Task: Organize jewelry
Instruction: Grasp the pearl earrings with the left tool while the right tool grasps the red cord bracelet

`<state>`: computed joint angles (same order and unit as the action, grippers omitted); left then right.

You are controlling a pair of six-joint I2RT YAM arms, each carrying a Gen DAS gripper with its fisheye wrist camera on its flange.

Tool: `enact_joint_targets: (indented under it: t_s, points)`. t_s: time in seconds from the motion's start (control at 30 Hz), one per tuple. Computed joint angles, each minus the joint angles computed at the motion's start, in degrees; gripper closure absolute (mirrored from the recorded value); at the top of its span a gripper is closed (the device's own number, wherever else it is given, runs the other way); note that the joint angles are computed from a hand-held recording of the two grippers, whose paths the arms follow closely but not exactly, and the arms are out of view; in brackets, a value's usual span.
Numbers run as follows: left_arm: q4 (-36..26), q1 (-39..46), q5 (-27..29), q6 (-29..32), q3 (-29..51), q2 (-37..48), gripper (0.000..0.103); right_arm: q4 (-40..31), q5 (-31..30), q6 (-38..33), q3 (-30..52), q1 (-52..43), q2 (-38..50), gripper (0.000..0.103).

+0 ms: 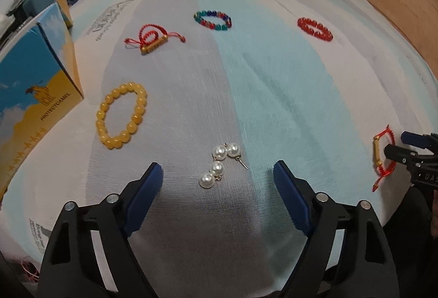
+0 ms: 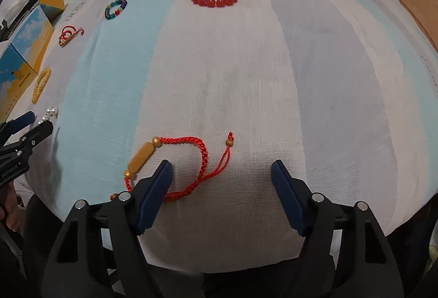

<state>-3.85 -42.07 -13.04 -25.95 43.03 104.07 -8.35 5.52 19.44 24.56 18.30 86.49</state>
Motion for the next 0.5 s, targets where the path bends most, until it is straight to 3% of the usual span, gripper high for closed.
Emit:
enact_joint_targets:
  t_s: [0.17,0.5]
  points:
    - [1.8,0.4,-0.3,-0.6,-0.2,1.7,0.032,1.5,0.3,0.1,-0.3,0.0,0.9,0.036]
    - [2.7,1.7,-1.2,0.6,-1.7,1.1,0.066,2.2,0.6,0.2,0.5,0.3,1.8,0.082]
